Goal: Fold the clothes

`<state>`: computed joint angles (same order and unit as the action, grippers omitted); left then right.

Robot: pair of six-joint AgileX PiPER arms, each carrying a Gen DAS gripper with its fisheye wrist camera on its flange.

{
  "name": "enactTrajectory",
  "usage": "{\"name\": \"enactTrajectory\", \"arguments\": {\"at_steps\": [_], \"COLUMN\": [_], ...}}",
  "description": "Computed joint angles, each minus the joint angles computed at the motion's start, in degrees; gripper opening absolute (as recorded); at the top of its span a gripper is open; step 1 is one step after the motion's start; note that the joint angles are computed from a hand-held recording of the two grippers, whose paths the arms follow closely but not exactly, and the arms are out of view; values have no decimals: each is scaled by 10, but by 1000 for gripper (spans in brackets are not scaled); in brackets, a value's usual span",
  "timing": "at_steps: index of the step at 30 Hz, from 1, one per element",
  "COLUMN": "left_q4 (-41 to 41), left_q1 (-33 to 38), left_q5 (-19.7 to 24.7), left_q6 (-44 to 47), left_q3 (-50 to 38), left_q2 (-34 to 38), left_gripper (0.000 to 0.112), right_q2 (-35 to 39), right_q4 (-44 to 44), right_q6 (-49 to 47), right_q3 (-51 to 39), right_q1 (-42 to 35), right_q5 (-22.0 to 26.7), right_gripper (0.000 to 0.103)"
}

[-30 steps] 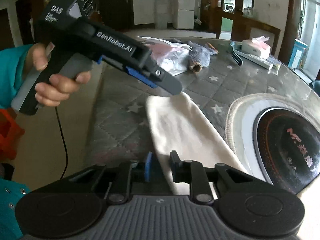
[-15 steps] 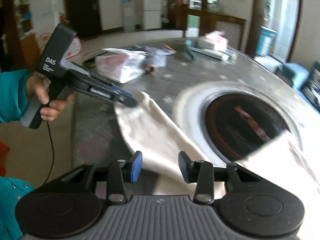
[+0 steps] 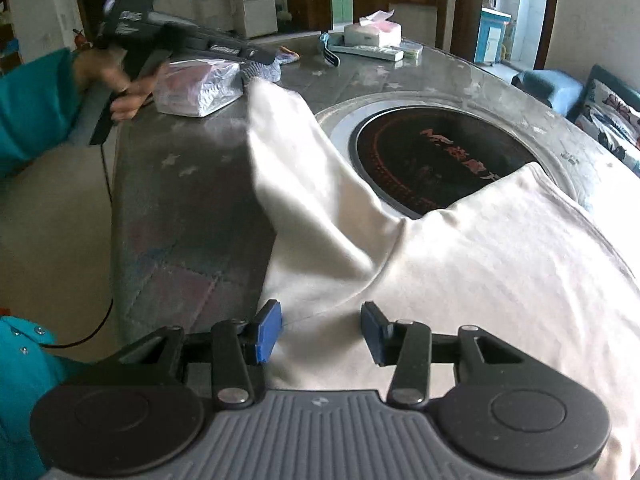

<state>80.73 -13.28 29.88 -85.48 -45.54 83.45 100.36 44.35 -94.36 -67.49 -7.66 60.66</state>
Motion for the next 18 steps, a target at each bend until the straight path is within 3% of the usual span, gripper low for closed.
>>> {"name": "enactTrajectory", "arguments": {"at_steps": [2, 5, 6, 7, 9, 10, 14, 15, 16, 18], "left_q4": [-52, -204, -227, -245, -287, -299, -266, -240, -216, -199], "left_q1": [22, 71, 74, 78, 84, 79, 62, 59, 56, 46], "left_q5": [-19, -84, -92, -100, -113, -111, -116, -121, -124, -114], "left_q6": [48, 155, 165, 171, 192, 200, 159, 137, 119, 121], "left_q3": [-10, -10, -3, 5, 20, 22, 30, 32, 33, 22], "left_q2": [15, 10, 4, -2, -13, -13, 4, 6, 9, 17], "left_gripper": [2, 6, 12, 30, 54, 55, 53, 44, 24, 8], "right_q2": [-3, -10, -13, -14, -12, -11, -8, -8, -6, -3], "right_q4": [3, 14, 20, 23, 24, 24, 20, 20, 20, 21], "right_q6": [-1, -11, -14, -14, -13, -12, -12, -12, -12, -12], "right_q3": [2, 4, 3, 1, -1, -3, 4, 7, 10, 13], "right_q1": [-3, -5, -5, -4, 2, 4, 23, 28, 31, 38], "right_q5": [4, 6, 10, 14, 18, 21, 15, 10, 5, -5], "right_gripper": [45, 45, 45, 45, 44, 44, 44, 44, 44, 45]}}
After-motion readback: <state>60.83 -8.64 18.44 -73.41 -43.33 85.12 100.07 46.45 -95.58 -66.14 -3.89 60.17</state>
